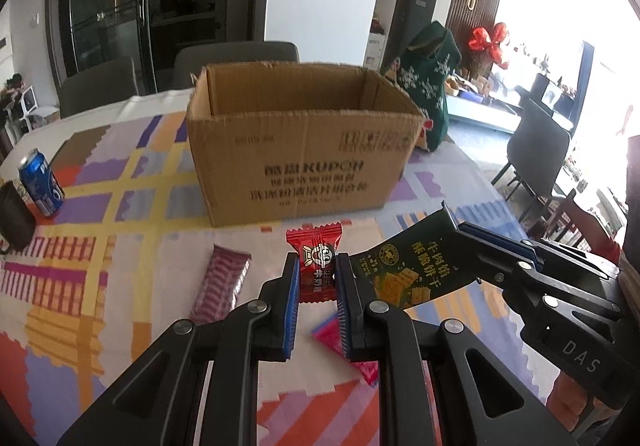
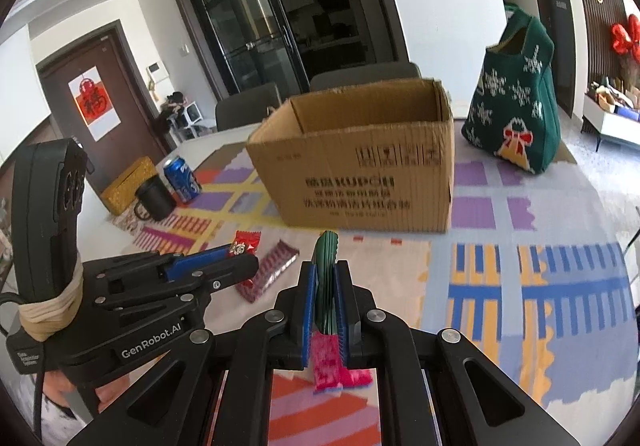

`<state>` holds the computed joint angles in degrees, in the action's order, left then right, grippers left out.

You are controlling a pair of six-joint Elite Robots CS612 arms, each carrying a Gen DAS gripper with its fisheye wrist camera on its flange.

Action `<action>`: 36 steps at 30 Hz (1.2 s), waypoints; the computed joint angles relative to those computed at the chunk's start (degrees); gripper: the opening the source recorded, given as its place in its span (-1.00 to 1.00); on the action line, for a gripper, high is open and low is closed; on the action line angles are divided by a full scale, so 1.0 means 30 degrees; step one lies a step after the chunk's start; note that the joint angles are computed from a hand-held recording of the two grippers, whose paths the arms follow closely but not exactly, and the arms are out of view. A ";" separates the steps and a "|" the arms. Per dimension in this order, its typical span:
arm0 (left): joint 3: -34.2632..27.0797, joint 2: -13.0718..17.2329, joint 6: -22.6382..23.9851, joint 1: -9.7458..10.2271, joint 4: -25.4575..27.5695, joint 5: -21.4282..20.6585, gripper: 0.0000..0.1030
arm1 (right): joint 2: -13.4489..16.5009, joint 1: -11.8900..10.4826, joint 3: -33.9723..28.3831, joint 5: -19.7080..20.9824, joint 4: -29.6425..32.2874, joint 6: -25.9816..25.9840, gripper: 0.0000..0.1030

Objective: Organize snacks
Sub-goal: 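Carry both held snacks over the cardboard box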

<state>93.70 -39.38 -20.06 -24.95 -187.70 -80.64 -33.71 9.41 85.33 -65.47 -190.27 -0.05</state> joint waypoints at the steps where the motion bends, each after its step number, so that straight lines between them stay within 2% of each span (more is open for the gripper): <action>1: -0.0081 -0.0004 0.0039 0.0032 -0.0027 0.0079 -0.65 | 0.0028 0.0012 -0.0137 -0.0008 -0.0079 0.0029 -0.79; 19: -0.2458 0.0202 0.1504 0.0673 0.0118 0.1093 -0.65 | 0.0605 0.0167 -0.3145 -0.0335 -0.1024 0.0793 -0.79; 28: -0.4653 0.0934 0.1894 0.1181 0.1579 0.0553 -0.65 | 0.1060 0.0278 -0.4941 -0.0922 -0.0859 0.0842 -0.79; 36: -0.6547 0.1735 0.2162 0.1489 0.3337 0.0343 -0.65 | 0.1841 0.0279 -0.6848 -0.1493 0.0742 0.0924 -0.79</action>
<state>74.06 -34.17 -13.58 -20.49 -177.69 -79.61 -28.19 10.25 64.79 -69.95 -188.05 2.72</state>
